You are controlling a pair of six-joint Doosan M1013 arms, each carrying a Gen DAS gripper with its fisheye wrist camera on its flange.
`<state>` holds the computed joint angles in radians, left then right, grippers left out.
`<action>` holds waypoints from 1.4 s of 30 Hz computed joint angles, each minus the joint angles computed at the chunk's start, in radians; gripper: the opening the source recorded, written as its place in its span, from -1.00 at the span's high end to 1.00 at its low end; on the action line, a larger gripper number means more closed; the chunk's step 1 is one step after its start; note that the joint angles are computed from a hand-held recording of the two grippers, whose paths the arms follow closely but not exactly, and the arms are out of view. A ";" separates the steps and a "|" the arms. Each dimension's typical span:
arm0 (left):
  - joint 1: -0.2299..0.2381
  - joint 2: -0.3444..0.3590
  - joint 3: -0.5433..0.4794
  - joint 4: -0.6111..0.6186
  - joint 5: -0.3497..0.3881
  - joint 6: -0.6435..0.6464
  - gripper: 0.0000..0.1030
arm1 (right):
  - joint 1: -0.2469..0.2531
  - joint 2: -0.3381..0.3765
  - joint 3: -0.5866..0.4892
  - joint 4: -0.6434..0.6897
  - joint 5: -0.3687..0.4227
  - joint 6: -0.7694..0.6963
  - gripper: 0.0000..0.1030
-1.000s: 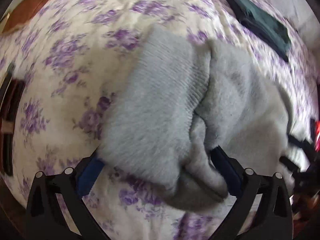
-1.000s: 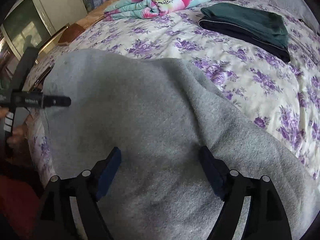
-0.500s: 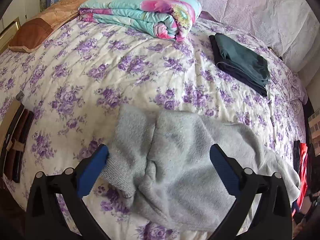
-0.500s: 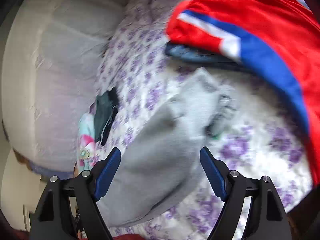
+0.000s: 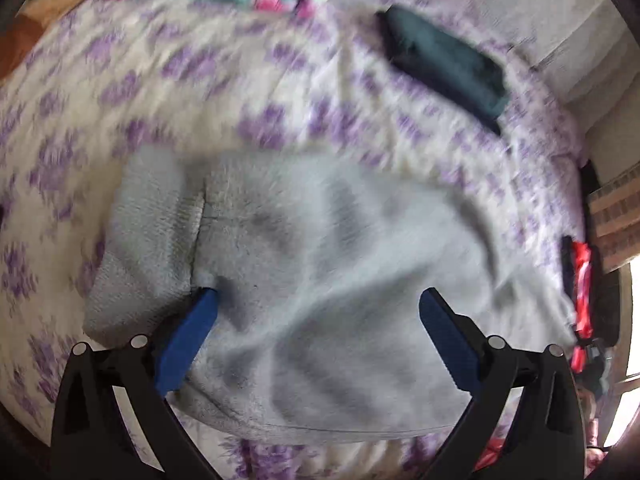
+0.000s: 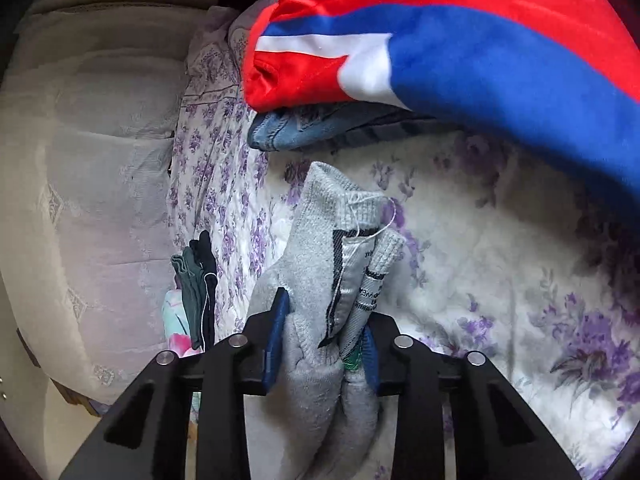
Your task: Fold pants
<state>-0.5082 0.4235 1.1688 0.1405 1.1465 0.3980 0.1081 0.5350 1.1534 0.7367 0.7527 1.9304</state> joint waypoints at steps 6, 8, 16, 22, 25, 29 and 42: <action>-0.010 0.023 -0.029 0.030 0.045 0.027 -0.91 | 0.083 0.015 -0.186 -0.273 0.075 -0.226 0.43; -0.010 0.023 -0.032 0.031 0.041 0.027 -0.91 | 0.125 0.029 -0.251 -0.315 0.120 -0.369 0.43; -0.014 -0.062 0.046 0.098 -0.086 -0.081 -0.90 | 0.275 0.147 -0.416 -0.228 0.400 -0.839 0.52; -0.016 -0.125 0.133 0.127 -0.123 -0.194 -0.90 | 0.334 0.189 -0.438 -0.332 0.570 -0.954 0.08; -0.025 -0.153 0.172 0.149 -0.121 -0.258 -0.90 | 0.318 0.171 -0.447 -0.228 0.631 -1.006 -0.45; -0.034 -0.191 0.225 0.174 -0.126 -0.350 -0.90 | 0.276 0.114 -0.406 -0.114 0.488 -0.930 -0.45; -0.013 -0.210 0.298 0.000 -0.245 -0.346 -0.90 | 0.298 0.171 -0.443 -0.467 0.487 -0.611 -0.71</action>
<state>-0.5208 0.2138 1.4669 0.1409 0.9016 0.0522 0.4063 0.7060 0.7108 0.2700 1.2395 1.3194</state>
